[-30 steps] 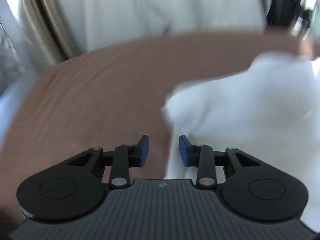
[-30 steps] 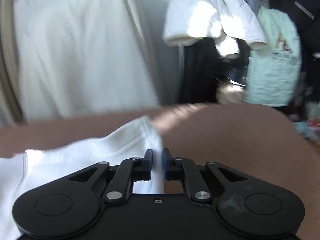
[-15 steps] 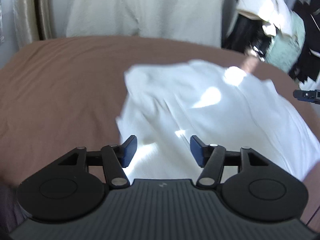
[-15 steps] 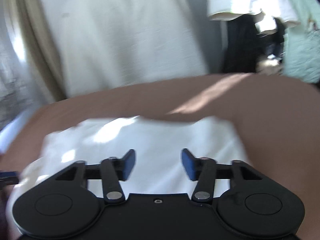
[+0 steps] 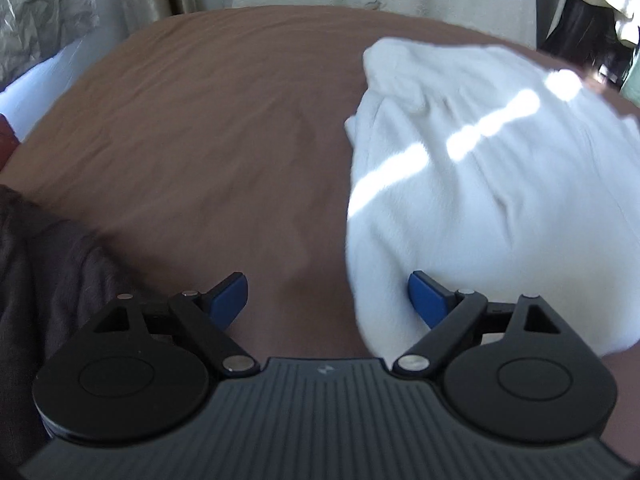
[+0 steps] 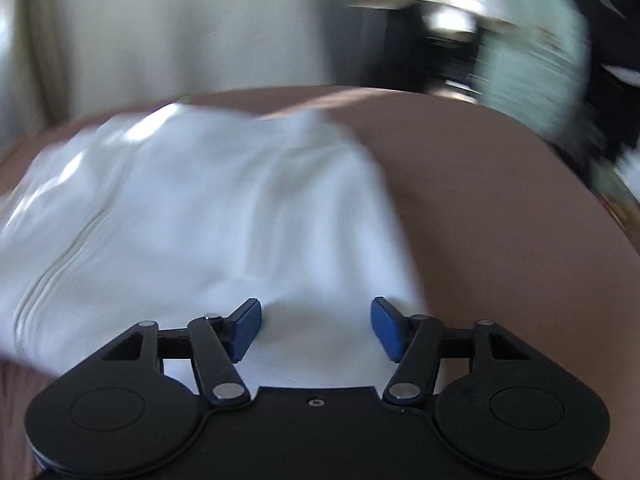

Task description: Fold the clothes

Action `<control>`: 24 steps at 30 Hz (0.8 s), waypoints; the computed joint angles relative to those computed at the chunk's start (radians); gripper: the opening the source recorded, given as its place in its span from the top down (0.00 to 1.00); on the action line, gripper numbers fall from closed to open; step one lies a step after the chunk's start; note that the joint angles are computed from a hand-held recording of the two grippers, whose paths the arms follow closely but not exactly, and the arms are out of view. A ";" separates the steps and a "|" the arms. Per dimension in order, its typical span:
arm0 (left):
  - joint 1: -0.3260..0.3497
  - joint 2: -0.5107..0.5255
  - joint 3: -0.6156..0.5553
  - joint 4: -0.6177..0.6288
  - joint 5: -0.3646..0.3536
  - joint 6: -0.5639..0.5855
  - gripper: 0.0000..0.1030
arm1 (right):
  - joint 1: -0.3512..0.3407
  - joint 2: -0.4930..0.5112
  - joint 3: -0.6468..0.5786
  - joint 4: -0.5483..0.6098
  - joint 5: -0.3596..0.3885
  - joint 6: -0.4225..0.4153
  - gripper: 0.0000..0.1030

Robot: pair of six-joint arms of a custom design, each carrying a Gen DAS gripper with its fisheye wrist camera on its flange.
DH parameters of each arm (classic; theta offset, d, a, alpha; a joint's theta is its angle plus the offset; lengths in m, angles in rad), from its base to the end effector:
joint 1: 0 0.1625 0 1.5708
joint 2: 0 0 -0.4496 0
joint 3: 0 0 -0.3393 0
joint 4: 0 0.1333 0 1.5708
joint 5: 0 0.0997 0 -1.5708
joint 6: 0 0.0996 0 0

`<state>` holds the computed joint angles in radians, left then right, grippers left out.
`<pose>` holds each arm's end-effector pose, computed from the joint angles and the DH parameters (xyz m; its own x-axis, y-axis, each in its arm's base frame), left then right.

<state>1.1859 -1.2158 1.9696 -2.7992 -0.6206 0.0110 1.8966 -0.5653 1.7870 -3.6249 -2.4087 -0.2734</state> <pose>0.0039 -0.5613 0.3459 -0.6749 -0.1172 -0.7286 0.3414 0.8257 -0.4490 0.2521 -0.5609 0.1134 -0.7215 0.1230 0.6814 -0.4261 0.6968 -0.5770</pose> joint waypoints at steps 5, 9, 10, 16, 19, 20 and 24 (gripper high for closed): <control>-0.009 0.010 0.023 -0.060 0.036 0.017 0.10 | -0.039 -0.100 0.186 -0.074 0.068 0.220 0.33; -0.061 -0.034 0.087 -0.291 -0.051 0.152 0.13 | -0.099 -0.178 0.330 -0.094 0.354 0.389 0.33; -0.074 -0.056 0.104 -0.306 -0.105 0.150 0.16 | -0.118 -0.192 0.363 -0.108 0.429 0.423 0.33; -0.115 -0.049 0.156 -0.260 -0.369 0.089 0.24 | -0.160 -0.151 0.378 -0.166 0.695 0.527 0.17; -0.133 0.032 0.160 -0.330 -0.380 0.148 0.24 | -0.193 -0.105 0.360 -0.197 0.736 0.628 0.17; -0.133 0.057 0.152 -0.361 -0.364 0.148 0.24 | -0.204 -0.090 0.356 -0.211 0.750 0.662 0.17; -0.101 0.091 0.103 -0.325 -0.406 0.113 0.24 | -0.239 -0.047 0.358 -0.306 0.777 0.781 0.17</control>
<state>1.0847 -1.1247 2.0726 -3.1242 -1.0268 0.1238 1.6571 -0.6124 2.1447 -3.9305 -1.6315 0.5076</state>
